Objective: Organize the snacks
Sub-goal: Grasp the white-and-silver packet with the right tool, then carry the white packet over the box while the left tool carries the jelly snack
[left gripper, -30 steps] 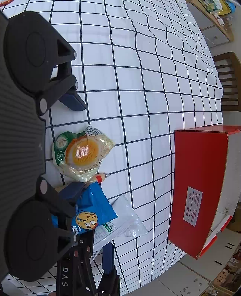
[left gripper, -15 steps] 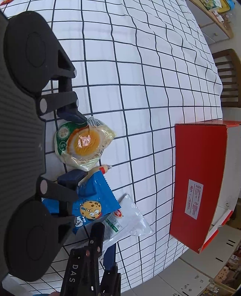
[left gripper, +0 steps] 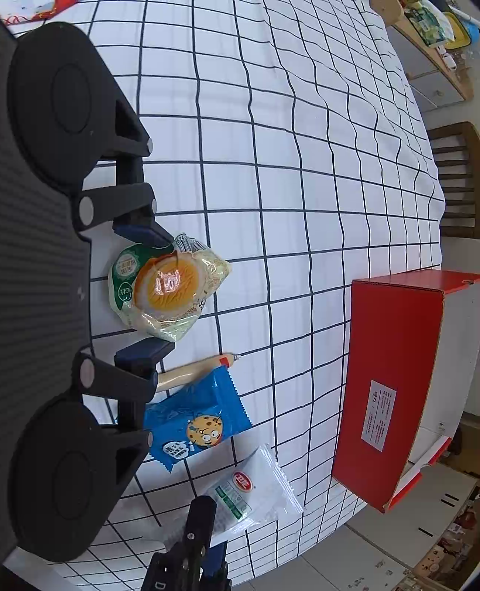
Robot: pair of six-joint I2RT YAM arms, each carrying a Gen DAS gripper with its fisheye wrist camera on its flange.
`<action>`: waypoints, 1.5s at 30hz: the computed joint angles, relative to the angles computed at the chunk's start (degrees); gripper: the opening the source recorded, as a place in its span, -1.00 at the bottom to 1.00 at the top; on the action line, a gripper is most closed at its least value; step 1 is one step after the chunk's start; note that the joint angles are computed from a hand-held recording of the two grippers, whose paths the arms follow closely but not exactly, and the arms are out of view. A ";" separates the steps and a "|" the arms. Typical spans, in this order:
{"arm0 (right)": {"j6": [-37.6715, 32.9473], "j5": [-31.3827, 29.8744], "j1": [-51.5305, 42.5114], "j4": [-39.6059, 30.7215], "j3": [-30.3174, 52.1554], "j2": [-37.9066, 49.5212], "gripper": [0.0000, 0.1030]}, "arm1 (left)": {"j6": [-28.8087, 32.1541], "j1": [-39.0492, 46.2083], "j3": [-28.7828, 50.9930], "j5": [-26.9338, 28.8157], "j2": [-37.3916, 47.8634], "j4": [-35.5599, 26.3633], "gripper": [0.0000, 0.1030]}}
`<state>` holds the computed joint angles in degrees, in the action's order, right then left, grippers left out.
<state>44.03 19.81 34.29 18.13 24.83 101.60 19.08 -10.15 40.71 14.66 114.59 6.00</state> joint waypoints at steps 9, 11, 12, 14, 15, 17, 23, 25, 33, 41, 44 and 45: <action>5.35 3.73 5.65 -8.11 -0.50 -8.79 -0.31 | -0.62 1.90 -2.35 3.30 -7.87 -5.58 0.02; 6.60 4.66 7.01 -10.66 -0.05 -10.48 -0.31 | -0.49 2.30 -2.85 4.44 -9.80 -6.95 0.02; 7.23 5.11 7.64 -12.19 0.32 -11.24 -0.31 | -0.47 2.34 -3.22 4.78 -10.86 -7.42 0.02; 8.73 5.95 8.71 -14.43 0.67 -12.81 -0.31 | -0.39 2.38 -3.79 5.49 -13.02 -8.66 0.02; 9.32 6.15 9.05 -15.11 0.64 -13.58 -0.31 | -0.39 2.41 -3.96 5.87 -14.01 -9.35 0.02; 10.47 6.91 10.02 -16.54 0.50 -15.36 -0.31 | -0.32 2.47 -4.25 6.63 -15.97 -10.64 0.02; 12.98 8.23 11.67 -20.77 0.72 -20.25 -0.31 | -1.47 2.13 -4.01 8.69 -20.64 -14.22 0.02; 13.36 8.71 11.97 -22.16 0.87 -22.07 -0.31 | -1.59 1.68 -3.43 8.97 -21.86 -15.54 0.02; 12.02 10.61 11.15 -26.87 2.32 -27.41 -0.31 | -2.59 -0.65 -0.82 10.20 -25.84 -19.18 0.02; 5.36 10.55 6.49 -30.75 6.34 -31.05 -0.31 | -5.19 -4.00 4.71 9.54 -27.31 -21.36 0.02; 1.72 10.31 4.17 -31.22 8.17 -31.50 -0.31 | -5.82 -5.77 7.32 8.35 -26.73 -21.51 0.02; 0.27 10.10 3.30 -31.29 8.91 -31.33 -0.31 | -6.15 -6.41 8.05 7.56 -26.50 -21.32 0.02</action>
